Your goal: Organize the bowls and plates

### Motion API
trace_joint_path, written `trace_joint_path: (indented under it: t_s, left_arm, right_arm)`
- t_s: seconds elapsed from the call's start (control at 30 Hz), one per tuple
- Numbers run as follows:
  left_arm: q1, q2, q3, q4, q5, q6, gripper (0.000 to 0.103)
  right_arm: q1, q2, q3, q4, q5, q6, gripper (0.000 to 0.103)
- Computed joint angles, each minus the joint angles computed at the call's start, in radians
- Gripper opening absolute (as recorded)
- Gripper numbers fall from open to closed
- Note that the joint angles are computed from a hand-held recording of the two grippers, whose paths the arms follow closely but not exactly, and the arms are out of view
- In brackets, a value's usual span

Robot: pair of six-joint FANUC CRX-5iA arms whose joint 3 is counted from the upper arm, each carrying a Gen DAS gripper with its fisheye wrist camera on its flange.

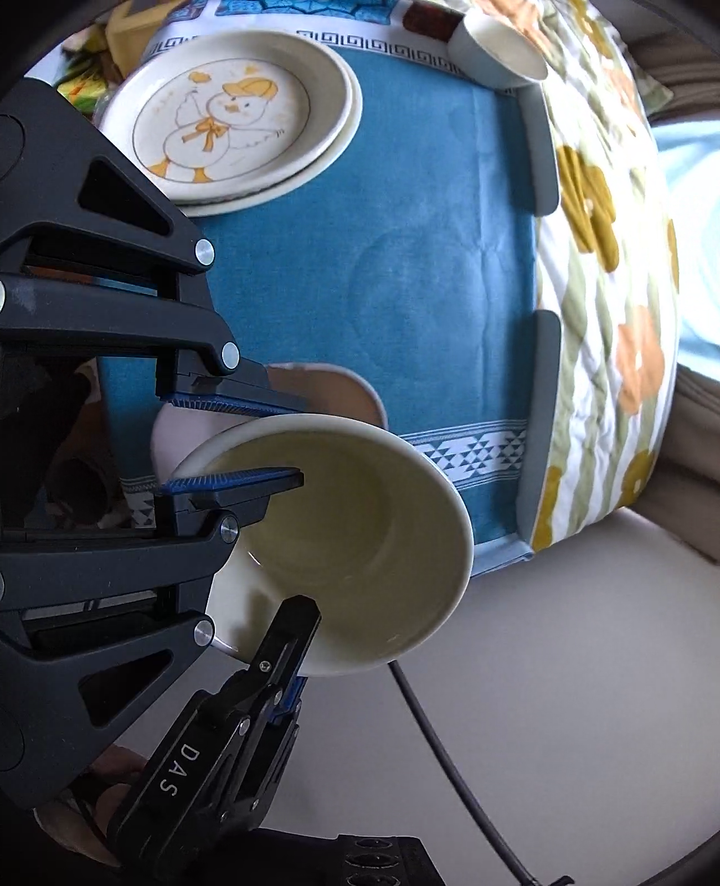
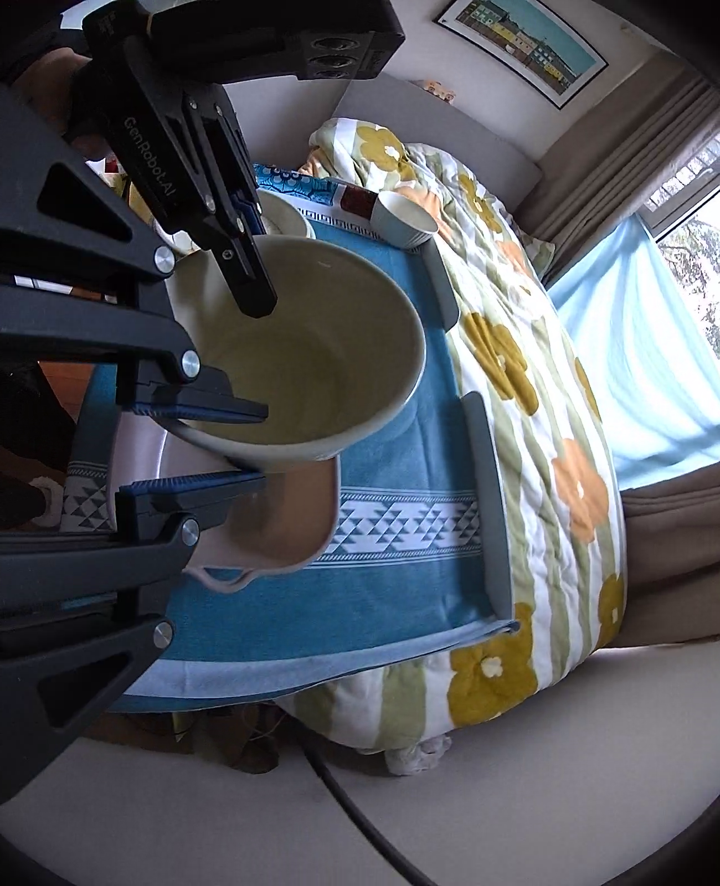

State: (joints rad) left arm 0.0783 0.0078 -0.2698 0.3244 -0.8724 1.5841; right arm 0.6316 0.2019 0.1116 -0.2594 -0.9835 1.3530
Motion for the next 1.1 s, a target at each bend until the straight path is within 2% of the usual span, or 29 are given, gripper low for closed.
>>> trace_joint_path:
  t_s: [0.37,0.77,1.1]
  left_arm:
    - [-0.052,0.158,0.114,-0.128,-0.095,-0.018,0.016]
    - [-0.089,0.219,0.186,-0.232,-0.130,-0.041,0.016]
    - [-0.102,0.230,0.198,-0.267,-0.132,-0.032,0.016]
  right_arm:
    - [-0.036,0.064,-0.021,-0.054,-0.029,-0.046,0.016]
    - [-0.041,0.096,-0.015,-0.063,-0.048,-0.073,0.016]
    - [-0.041,0.101,-0.019,-0.061,-0.049,-0.083,0.016]
